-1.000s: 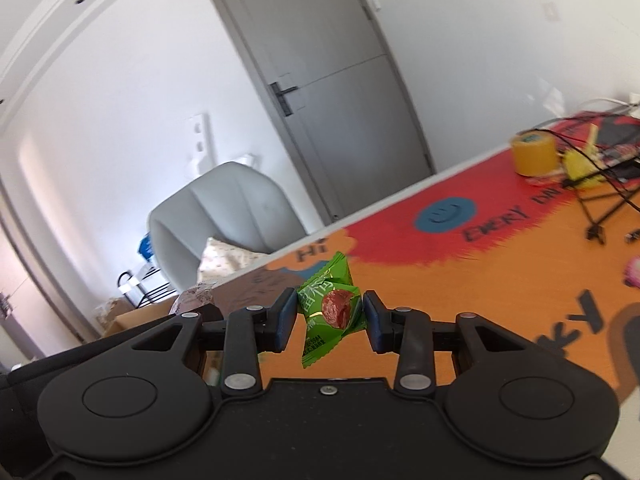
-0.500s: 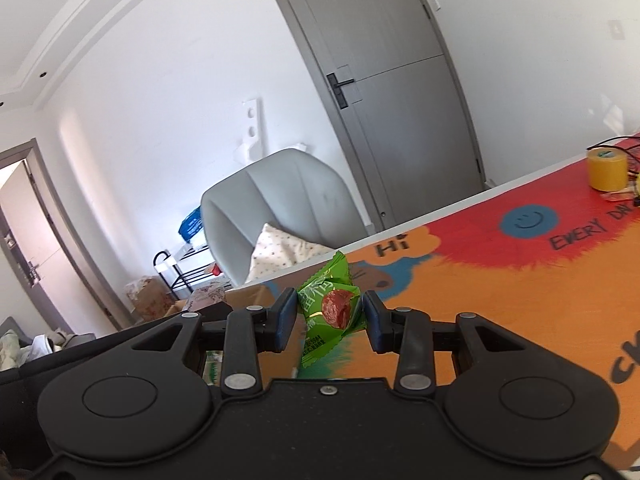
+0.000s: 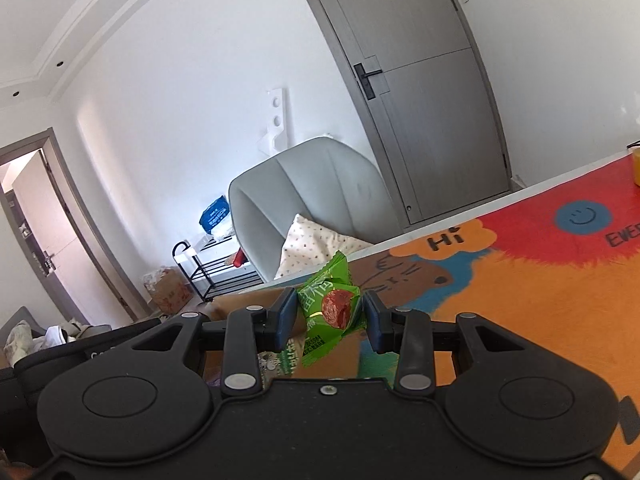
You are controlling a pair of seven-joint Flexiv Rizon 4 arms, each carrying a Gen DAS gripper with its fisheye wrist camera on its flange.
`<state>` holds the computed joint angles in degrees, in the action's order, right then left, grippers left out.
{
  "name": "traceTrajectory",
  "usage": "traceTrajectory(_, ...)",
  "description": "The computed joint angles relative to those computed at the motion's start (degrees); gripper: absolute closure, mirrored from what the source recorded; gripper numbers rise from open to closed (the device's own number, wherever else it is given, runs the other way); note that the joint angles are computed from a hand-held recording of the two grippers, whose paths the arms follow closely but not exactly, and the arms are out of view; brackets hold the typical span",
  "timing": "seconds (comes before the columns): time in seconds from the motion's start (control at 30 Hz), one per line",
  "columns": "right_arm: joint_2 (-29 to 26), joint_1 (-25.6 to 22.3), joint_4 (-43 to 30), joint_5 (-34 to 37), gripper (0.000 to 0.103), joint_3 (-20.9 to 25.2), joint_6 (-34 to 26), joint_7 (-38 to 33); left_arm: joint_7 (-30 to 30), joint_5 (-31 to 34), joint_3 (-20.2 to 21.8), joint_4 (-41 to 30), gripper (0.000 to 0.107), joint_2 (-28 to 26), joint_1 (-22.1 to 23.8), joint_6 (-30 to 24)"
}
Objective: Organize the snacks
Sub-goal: 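Carry the pastry pack and green candy over the box with both tools, then open both tools to drop the pastry pack and green candy into the box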
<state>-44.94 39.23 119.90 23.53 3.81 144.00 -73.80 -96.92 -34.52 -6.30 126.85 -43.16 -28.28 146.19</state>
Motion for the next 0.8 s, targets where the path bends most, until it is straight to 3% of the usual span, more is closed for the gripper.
traceTrajectory(0.1, -0.09, 1.19, -1.09, 0.89, 0.066, -0.42, -1.26, -0.63, -2.28, 3.99, -0.39, 0.9, 0.074, 0.36, 2.4, -0.03)
traceTrajectory(0.3, -0.65, 2.26, -2.83, 0.95, 0.066, -0.54, -2.76, -1.06, -3.72, 5.37, 0.23, 2.74, 0.069, 0.79, 3.23, 0.9)
traceTrajectory(0.53, -0.94, 3.78, -4.07, 1.0, 0.065, -0.97, -4.77, -1.48, -6.18, 4.89, 0.76, 5.55, 0.045, 1.62, 3.62, 2.12)
traceTrajectory(0.63, -0.74, 3.71, -3.82, 0.1, 0.056, -0.92, -4.86, -1.67, -6.0, 2.71, 1.15, 6.39, 0.03, 1.95, 2.79, 2.67)
traceTrajectory(0.7, -0.4, 5.12, -3.79, 2.52, 0.042, -1.82, -4.79, -2.48, -5.47, 0.68, 1.24, 6.8, 0.024, 2.28, 2.01, 2.55)
traceTrajectory(0.8, 0.25, 5.69, -2.75, 4.58, 0.035, -1.94, -4.24, -3.28, -4.62, -1.6, 1.24, 7.35, 0.019, 2.64, 0.92, 2.37)
